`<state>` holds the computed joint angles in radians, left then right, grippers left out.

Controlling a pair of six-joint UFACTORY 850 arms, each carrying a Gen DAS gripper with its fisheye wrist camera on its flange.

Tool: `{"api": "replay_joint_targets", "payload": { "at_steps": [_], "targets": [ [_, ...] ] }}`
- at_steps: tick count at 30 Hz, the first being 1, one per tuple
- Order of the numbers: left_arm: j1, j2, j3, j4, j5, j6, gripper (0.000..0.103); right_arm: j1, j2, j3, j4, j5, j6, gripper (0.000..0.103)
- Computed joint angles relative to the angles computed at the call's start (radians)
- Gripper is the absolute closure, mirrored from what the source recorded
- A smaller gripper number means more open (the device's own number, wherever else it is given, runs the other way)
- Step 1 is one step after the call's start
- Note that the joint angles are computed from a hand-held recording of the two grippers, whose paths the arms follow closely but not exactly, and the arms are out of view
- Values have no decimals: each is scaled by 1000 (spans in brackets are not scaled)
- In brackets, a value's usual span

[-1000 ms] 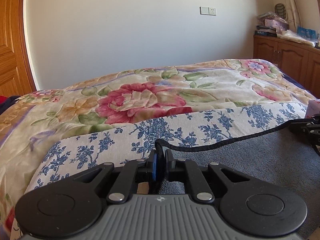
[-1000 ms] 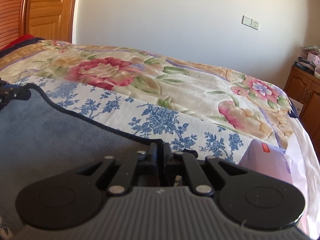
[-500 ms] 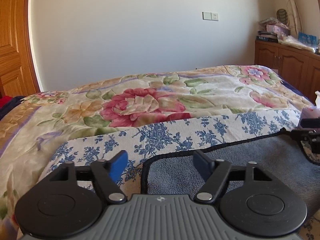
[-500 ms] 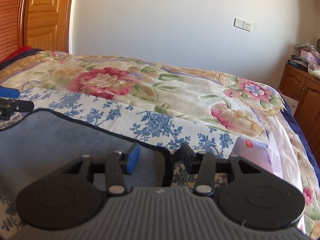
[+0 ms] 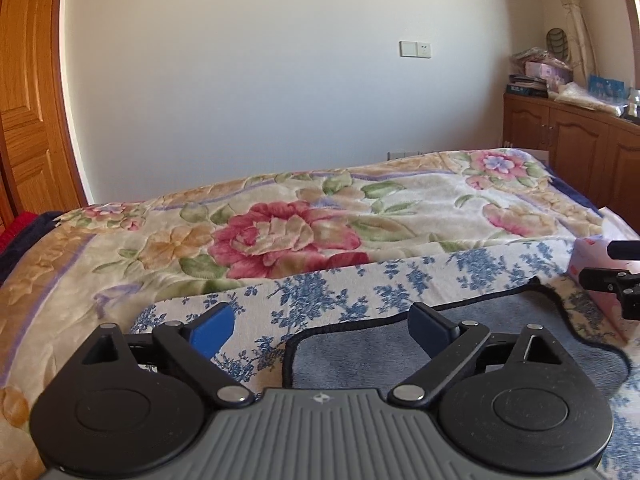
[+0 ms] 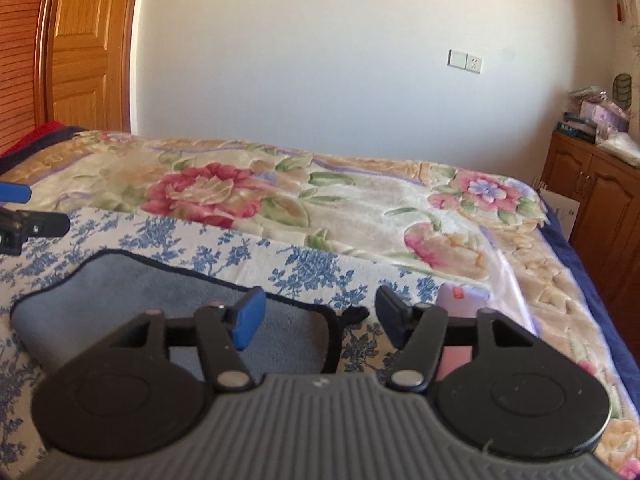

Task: Fold towel

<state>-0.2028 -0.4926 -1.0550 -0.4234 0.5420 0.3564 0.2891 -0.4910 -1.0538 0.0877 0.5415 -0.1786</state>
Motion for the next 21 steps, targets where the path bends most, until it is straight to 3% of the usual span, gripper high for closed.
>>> {"api": "replay_joint_targets", "payload": {
  "at_steps": [4,9,12,21],
  "targets": [
    [-11,34,24,-1,3,13,4,6,29,24,34,19,-28,19],
    [-25,74,53,-20,18,26,4,8,64,50,26,21,-14,15],
    [-33,97,69,-34,24,42,4,11,84,68,29,33,-13,1],
    [-52,153,117,-51,35,62,3,18,135,114,55,53,-37,0]
  ]
}}
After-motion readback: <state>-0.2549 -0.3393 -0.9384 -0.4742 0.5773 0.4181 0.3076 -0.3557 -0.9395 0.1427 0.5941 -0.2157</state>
